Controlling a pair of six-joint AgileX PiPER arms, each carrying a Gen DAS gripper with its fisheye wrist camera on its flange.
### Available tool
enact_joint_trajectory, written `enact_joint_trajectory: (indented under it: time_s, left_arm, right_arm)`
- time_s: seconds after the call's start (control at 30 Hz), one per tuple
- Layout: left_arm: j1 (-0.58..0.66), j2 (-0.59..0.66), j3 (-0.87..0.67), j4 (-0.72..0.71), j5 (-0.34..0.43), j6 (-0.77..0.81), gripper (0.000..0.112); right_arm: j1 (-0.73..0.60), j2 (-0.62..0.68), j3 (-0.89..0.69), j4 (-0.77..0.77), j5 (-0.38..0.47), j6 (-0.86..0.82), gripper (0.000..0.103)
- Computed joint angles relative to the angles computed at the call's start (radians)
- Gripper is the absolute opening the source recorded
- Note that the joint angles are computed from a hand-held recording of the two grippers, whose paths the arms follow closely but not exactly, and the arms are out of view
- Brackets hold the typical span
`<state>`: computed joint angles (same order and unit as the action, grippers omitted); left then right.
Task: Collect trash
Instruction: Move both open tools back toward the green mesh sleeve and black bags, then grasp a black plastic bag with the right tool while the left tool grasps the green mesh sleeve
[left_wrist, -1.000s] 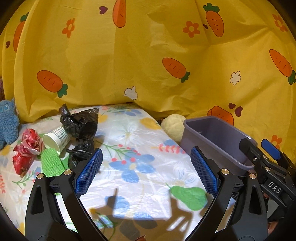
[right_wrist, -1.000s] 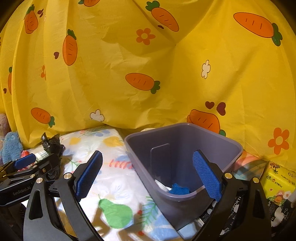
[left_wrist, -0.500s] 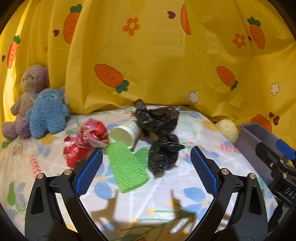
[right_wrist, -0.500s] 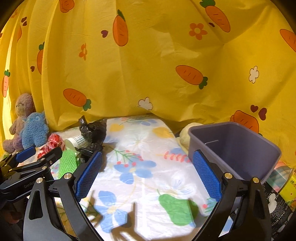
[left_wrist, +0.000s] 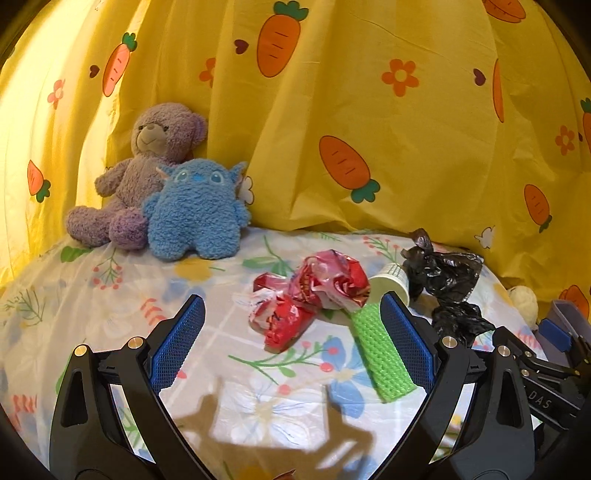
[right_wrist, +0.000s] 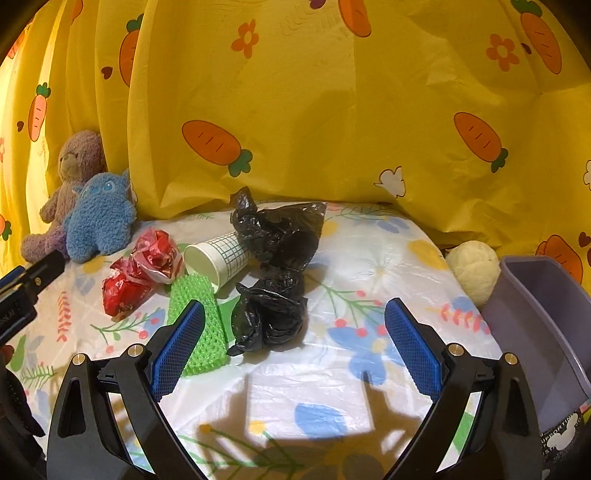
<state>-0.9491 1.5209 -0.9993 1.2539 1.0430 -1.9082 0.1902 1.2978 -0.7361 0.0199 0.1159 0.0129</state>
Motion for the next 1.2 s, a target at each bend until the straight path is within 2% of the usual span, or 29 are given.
enact_joint_trajectory:
  time_s: [0.07,0.13,0.2,0.33,0.43,0.5,0.53,0.6,0.7,0.8,1.1,1.2]
  left_arm:
    - [0.017,-0.015,0.017,0.002,-0.014,-0.003,0.094]
    - [0.030,-0.027,0.032,0.010,-0.032,-0.012,0.094]
    - [0.043,-0.033,0.044,0.017,-0.042,-0.021,0.094]
    - [0.071,-0.045,0.064,0.025,-0.064,-0.036,0.094]
    - [0.095,-0.065,0.087,0.028,-0.084,-0.061,0.094]
    - [0.106,-0.075,0.101,0.033,-0.097,-0.073,0.094]
    - [0.108,-0.077,0.104,0.034,-0.101,-0.075,0.094]
    - [0.107,-0.074,0.107,0.037,-0.107,-0.073,0.094]
    - [0.097,-0.059,0.096,0.037,-0.116,-0.062,0.094]
    - [0.078,-0.040,0.081,0.041,-0.123,-0.046,0.094]
    - [0.056,0.001,0.039,0.024,-0.163,-0.021,0.094]
    - [0.052,0.054,-0.014,-0.006,-0.218,0.034,0.094]
  right_arm:
    - [0.017,0.043,-0.016,-0.145,-0.011,0.143,0.092]
    - [0.023,0.084,-0.039,-0.189,-0.003,0.194,0.090]
    - [0.020,0.121,-0.061,-0.090,0.008,0.100,0.082]
    - [0.021,0.168,-0.090,-0.010,0.028,0.020,0.069]
    - [0.018,0.199,-0.114,0.068,0.055,-0.061,0.052]
    - [0.012,0.216,-0.123,0.161,0.067,-0.159,0.035]
    - [0.013,0.218,-0.121,0.161,0.066,-0.163,0.032]
    - [0.010,0.218,-0.114,0.188,0.057,-0.196,0.017]
    - [-0.013,0.210,-0.102,0.358,0.057,-0.369,0.005]
    - [-0.042,0.179,-0.075,0.520,0.047,-0.528,0.004]
    - [-0.180,0.003,0.055,1.167,0.078,-1.199,0.003]
    - [-0.210,-0.036,0.086,1.273,0.091,-1.318,0.003]
